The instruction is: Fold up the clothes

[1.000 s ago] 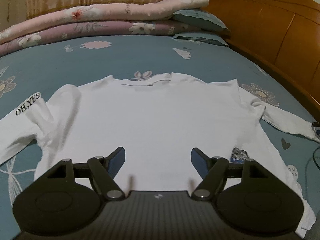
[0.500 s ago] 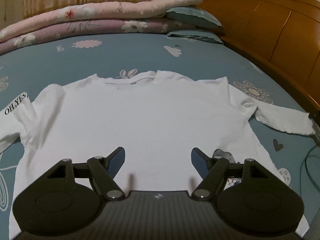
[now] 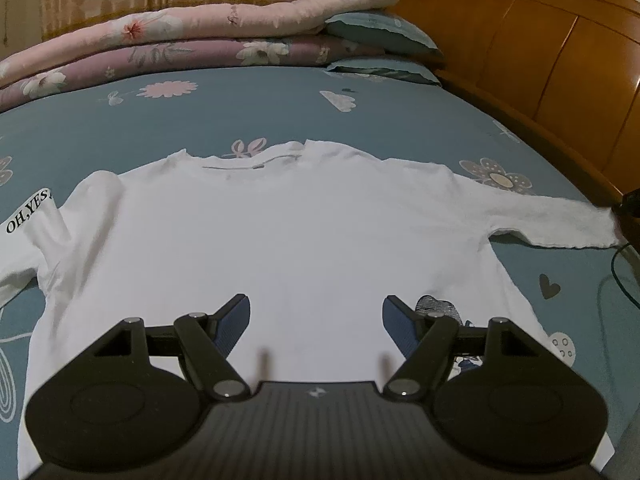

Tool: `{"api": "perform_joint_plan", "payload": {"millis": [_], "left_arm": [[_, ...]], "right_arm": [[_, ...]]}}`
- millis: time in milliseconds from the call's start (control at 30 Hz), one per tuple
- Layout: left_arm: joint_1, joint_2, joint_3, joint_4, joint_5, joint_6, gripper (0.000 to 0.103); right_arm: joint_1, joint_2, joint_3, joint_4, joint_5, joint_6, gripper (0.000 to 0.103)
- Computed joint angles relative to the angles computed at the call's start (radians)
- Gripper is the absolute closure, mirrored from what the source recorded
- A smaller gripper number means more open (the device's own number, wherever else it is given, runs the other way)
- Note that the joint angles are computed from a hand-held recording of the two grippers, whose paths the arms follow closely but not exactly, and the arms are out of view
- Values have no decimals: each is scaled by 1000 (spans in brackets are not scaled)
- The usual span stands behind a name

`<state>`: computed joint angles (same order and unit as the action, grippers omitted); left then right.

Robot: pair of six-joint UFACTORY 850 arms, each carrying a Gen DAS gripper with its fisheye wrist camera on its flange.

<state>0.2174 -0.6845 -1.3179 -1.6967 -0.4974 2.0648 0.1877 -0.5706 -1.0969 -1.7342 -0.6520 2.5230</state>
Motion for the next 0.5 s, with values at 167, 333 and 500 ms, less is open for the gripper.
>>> {"api": "perform_joint_plan", "payload": {"millis": [167,333,500], "left_arm": [[-2,1,6,-3,0,13,27],[-12,4,15,-8,11,42,23],[-23,8,27,-42,44,122,22]], "right_arm": [[11,49,75,-97,36,194,77],[26,57,75,-324,156,389,64],[86,-41,-100,-271,269,182,54]]}}
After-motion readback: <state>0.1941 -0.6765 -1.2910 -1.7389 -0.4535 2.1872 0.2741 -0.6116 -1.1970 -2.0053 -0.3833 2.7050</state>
